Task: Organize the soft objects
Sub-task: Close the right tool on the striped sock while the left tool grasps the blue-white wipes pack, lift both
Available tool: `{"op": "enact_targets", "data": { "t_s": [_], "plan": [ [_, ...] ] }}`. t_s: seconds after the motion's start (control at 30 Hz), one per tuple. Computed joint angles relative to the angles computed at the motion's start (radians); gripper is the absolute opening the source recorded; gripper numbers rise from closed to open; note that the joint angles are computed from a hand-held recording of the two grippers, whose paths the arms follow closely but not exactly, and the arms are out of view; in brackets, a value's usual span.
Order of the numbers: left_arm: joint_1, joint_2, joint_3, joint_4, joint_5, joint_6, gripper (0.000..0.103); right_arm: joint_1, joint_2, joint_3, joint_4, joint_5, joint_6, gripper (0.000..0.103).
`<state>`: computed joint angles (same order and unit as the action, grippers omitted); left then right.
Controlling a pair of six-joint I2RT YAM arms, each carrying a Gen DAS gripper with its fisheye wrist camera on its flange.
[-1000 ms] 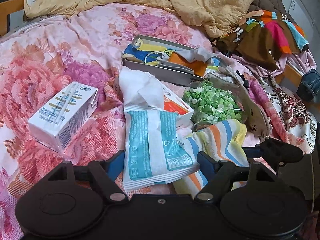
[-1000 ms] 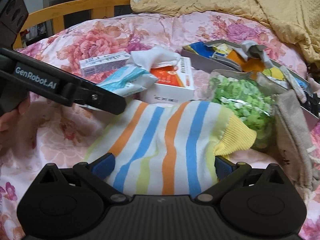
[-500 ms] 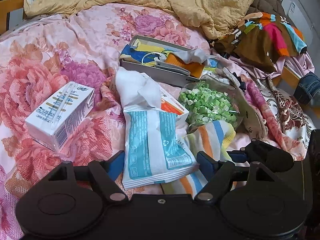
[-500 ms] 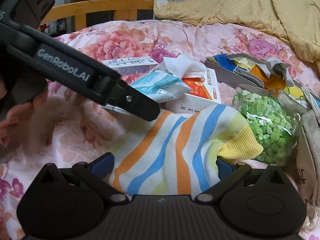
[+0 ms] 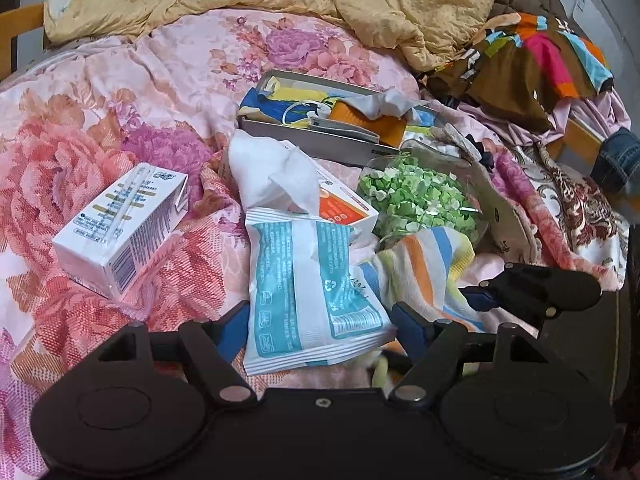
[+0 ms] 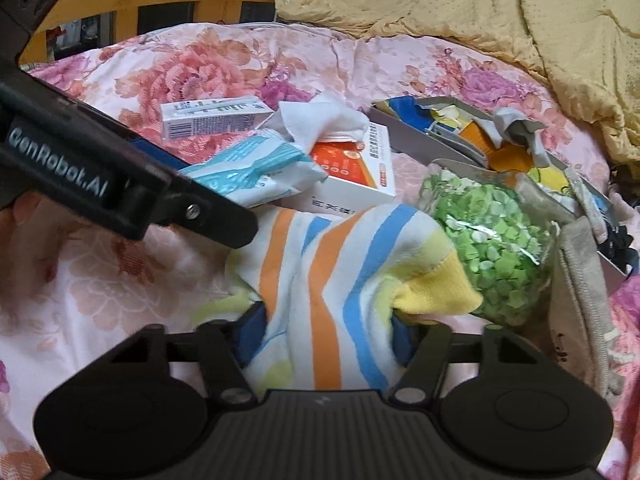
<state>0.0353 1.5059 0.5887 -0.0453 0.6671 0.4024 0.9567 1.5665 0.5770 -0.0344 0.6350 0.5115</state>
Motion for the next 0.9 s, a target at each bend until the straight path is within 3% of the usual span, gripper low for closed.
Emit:
{"op": "enact_targets", "data": {
  "t_s": [0.23, 0.33, 0.63, 0.9],
  "plan": [
    [-0.057, -0.095, -0.111, 0.133, -0.117, -0.069, 0.075, 0.017, 0.015, 0.027, -0.051, 0.039, 0.026, 0.031],
    [-0.077, -0.143, -0.158, 0.173, -0.153, -0.090, 0.074, 0.042, 0.013, 0.038, -0.079, 0.084, 0.031, 0.026],
    [-0.087, -0.247, -0.253, 0.240, -0.172, -0.150, 0.074, 0.094, -0.042, 0.035, -0.157, 0.177, 0.088, 0.024],
    [-0.131, -0.376, -0.305, 0.214, -0.214, -0.176, 0.074, 0.163, -0.180, -0.009, -0.210, 0.349, 0.162, 0.025]
  ]
}}
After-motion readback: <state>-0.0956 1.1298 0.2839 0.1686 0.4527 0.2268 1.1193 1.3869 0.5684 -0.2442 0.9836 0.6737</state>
